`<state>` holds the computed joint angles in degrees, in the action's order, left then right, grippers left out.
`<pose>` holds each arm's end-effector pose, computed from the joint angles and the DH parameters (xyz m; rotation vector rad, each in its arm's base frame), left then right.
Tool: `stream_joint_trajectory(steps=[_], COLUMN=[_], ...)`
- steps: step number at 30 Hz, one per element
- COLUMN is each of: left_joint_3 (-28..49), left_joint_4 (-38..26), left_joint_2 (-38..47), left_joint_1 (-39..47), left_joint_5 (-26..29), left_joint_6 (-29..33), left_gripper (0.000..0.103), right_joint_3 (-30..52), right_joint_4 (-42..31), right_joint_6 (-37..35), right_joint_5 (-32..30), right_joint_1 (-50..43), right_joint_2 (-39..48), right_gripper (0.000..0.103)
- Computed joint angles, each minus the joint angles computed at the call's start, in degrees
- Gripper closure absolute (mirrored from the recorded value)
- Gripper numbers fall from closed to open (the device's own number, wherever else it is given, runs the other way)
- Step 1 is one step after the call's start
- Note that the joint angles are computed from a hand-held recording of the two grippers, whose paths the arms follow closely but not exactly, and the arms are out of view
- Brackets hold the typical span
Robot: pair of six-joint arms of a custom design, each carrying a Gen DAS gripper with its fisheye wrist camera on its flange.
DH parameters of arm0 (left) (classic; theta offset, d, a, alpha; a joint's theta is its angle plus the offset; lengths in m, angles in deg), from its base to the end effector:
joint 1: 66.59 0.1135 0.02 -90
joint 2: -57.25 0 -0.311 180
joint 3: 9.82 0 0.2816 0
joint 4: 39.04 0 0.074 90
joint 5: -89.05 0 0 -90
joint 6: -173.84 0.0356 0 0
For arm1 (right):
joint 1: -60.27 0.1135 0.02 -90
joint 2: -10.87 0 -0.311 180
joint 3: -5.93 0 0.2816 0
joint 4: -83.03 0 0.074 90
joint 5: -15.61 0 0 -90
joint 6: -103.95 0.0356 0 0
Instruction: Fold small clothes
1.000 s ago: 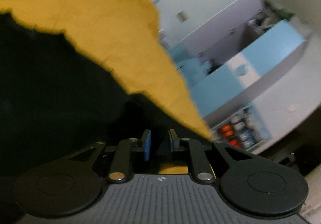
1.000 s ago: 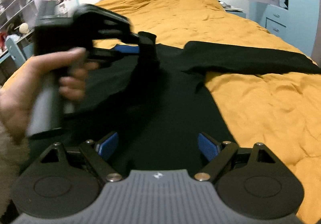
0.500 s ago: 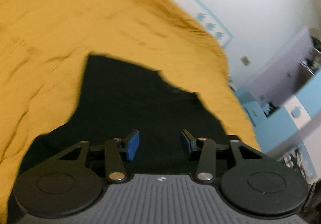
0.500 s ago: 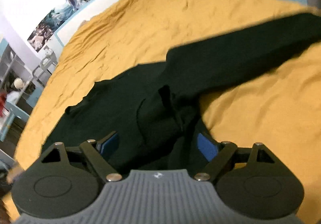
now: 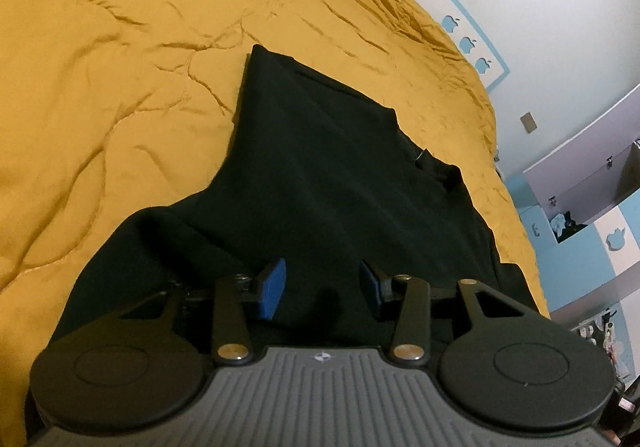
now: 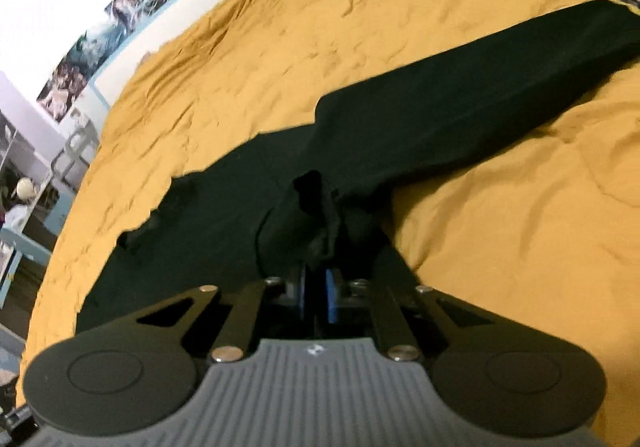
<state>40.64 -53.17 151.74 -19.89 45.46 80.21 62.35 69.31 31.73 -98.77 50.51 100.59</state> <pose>0.2237 0.1998 0.1441 -0.7121 2.1666 -0.6657 0.3242 -0.0408 0.1920 0.3673 2.3432 0.5744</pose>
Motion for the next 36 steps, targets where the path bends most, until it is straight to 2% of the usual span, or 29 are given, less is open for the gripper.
stream_joint_trajectory(steps=[5,7,13,15,16,17,19,24,27,29,31,36], left_joint_3=[-0.2,-0.4,-2.6,-3.3,-3.6,-3.9,-4.2,-2.1,0.9,4.0,6.3,7.7], left_joint_4=[-0.7,-1.8,-3.6,-2.2,-1.0,0.6,5.2,15.1,17.8,16.8,16.5,17.6], left_joint_2=[-0.9,-2.8,-14.2,-17.7,-18.9,-19.8,-20.1,-12.2,-5.2,-0.8,3.0,9.0], left_joint_1=[-0.4,-0.8,-7.4,-12.5,-15.5,-18.6,-25.4,-41.4,-47.2,-50.1,-52.4,-54.9], left_joint_5=[-1.0,-1.1,1.2,1.1,0.6,-0.3,-2.0,-8.8,-11.0,-12.5,-13.4,-14.2], left_joint_6=[-0.1,0.3,0.2,-2.2,-4.2,-6.7,-11.7,-21.5,-26.1,-26.3,-26.4,-26.6], left_gripper=[0.052,0.052,0.052,0.042,0.031,0.025,0.023,0.023,0.023,0.023,0.023,0.023], right_joint_3=[-0.5,-1.1,-2.7,-1.9,-1.1,-0.1,2.1,11.3,18.9,23.4,29.0,40.0], right_joint_4=[0.2,-0.2,-0.5,0.2,1.0,1.7,4.2,9.3,8.8,8.6,5.4,1.8], right_joint_6=[-0.2,-0.2,-3.8,-4.0,-3.8,-3.3,-1.5,6.9,13.8,15.6,16.7,23.1], right_joint_5=[1.0,-0.7,-4.7,-4.9,-4.7,-3.9,-2.3,2.8,6.8,10.5,15.8,16.7], right_joint_1=[-0.5,-1.7,-11.1,-15.8,-18.5,-20.8,-24.8,-29.4,-29.7,-28.8,-27.7,-28.0], right_joint_2=[4.6,3.0,-6.0,-6.7,-6.3,-5.5,-2.7,9.0,16.6,21.1,25.4,34.8], right_gripper=[0.095,0.082,0.055,0.05,0.044,0.042,0.04,0.039,0.039,0.039,0.039,0.039])
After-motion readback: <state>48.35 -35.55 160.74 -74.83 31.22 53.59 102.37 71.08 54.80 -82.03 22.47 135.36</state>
